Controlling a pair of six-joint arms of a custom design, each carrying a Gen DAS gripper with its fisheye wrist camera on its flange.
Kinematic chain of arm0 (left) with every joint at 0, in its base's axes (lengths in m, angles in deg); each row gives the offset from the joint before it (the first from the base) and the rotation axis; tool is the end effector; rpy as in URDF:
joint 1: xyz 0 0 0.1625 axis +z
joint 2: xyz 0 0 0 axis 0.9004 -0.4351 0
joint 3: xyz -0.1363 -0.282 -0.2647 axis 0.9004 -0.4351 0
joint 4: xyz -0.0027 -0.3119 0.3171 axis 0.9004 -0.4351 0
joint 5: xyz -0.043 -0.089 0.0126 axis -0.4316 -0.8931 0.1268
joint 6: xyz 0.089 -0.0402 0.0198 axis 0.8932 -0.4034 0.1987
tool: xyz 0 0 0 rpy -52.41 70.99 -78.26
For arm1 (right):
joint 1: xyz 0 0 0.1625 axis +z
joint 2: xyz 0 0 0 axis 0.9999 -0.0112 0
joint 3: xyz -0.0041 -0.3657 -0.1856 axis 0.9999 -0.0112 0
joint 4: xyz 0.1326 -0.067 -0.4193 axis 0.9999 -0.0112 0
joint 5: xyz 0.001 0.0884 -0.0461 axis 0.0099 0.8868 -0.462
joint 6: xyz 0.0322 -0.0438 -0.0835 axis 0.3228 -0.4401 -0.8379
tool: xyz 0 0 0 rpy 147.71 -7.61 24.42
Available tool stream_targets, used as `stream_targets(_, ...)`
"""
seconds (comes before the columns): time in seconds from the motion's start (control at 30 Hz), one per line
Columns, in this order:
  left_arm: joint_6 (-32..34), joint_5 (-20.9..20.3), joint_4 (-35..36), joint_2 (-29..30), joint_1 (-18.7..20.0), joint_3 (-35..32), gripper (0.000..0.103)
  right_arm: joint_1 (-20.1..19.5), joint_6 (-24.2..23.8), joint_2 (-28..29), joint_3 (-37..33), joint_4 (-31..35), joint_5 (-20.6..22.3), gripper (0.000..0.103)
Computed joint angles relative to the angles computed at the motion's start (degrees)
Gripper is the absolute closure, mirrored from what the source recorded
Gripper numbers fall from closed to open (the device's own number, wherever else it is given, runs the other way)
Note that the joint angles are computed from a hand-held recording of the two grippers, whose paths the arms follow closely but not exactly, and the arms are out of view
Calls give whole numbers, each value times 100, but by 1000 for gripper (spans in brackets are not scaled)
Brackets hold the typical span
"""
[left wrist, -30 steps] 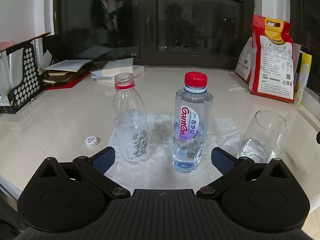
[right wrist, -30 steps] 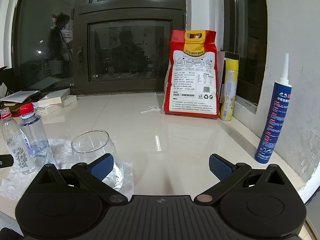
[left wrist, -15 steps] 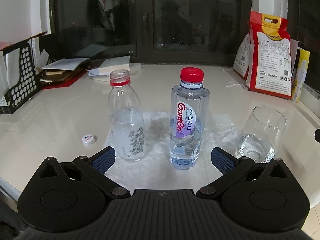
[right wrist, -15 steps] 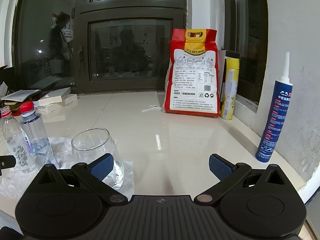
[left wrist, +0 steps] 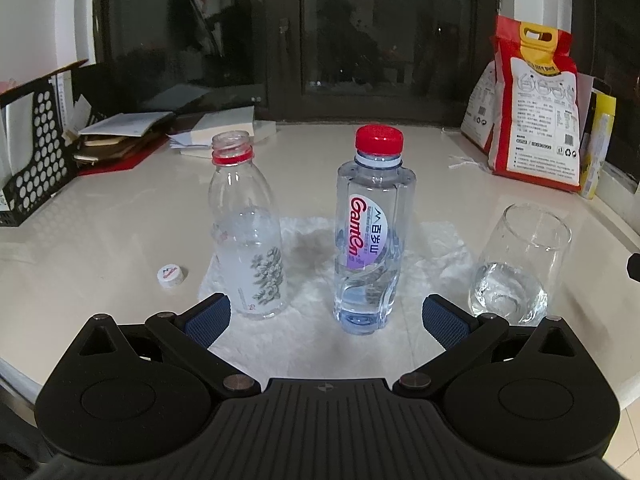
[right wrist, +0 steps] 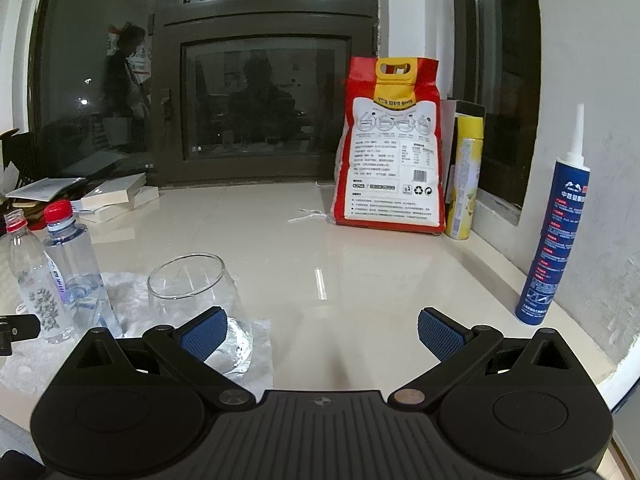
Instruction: Unscrew bottle cap and pour
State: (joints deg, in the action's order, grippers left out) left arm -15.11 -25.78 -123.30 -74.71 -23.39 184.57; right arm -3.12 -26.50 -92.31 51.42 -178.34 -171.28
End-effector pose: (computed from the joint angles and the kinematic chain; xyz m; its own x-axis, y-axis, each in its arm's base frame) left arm -0.3358 -0.5938 0.0342 -0.6629 -0.2736 -0.6969 0.4880 0.5480 -0.6793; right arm 0.0741 -0.6303 0.3143 -0.7089 -0.1129 0.6962 -0.6633 0.4421 -0.6038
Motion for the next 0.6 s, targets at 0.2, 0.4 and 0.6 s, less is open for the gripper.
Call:
stream_targets(0.2,79,-51,-82,18,39,-7,0,-9,-33,1,39,-32,19,0)
stream_targets(0.4,266,-106,-173,86,101,-76,0,-3,-60,19,25,-24,15,0)
stream_targets(0.6,441,-191,-322,168,195,-166,0,2,-73,52,-9,-32,-7,0)
